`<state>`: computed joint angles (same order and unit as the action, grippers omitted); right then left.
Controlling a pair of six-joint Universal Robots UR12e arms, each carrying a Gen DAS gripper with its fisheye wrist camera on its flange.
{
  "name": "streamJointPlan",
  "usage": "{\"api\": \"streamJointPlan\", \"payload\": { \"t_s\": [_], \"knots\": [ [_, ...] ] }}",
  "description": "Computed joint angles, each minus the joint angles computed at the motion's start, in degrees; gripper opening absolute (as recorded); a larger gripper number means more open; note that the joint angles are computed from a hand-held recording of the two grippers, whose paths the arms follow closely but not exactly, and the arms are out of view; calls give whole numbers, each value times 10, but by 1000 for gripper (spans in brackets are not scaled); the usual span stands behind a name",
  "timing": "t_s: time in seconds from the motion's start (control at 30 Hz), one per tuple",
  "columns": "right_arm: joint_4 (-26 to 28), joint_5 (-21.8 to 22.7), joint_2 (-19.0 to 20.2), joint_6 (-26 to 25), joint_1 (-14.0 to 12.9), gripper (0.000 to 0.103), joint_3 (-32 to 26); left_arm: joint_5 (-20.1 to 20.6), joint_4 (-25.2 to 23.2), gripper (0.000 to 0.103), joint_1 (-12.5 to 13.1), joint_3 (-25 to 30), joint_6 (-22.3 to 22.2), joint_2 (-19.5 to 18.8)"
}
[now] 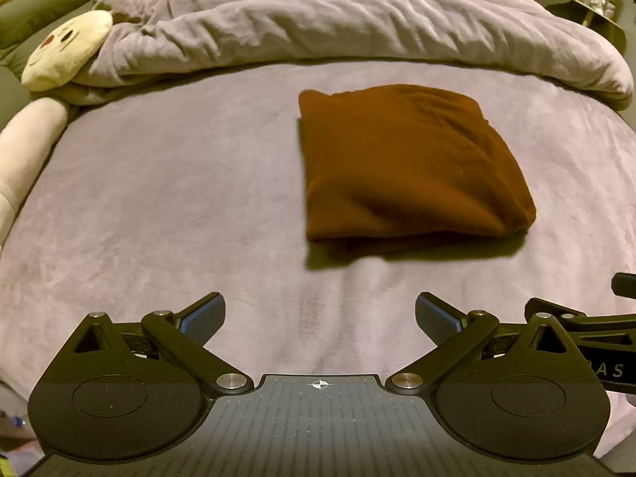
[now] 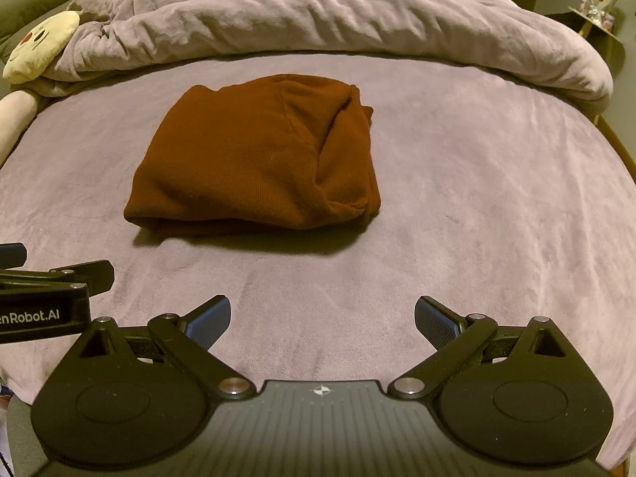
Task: Fold small clothes
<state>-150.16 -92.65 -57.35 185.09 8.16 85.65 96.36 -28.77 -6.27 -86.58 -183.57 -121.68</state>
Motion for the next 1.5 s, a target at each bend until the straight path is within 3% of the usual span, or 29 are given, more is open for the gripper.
{"api": "streamJointPlan", "payload": {
  "t_s": [1.5],
  "knots": [
    [-7, -2, -3, -5, 0, 99, 4, 4, 3, 103, -4, 0, 7, 1]
  ]
}}
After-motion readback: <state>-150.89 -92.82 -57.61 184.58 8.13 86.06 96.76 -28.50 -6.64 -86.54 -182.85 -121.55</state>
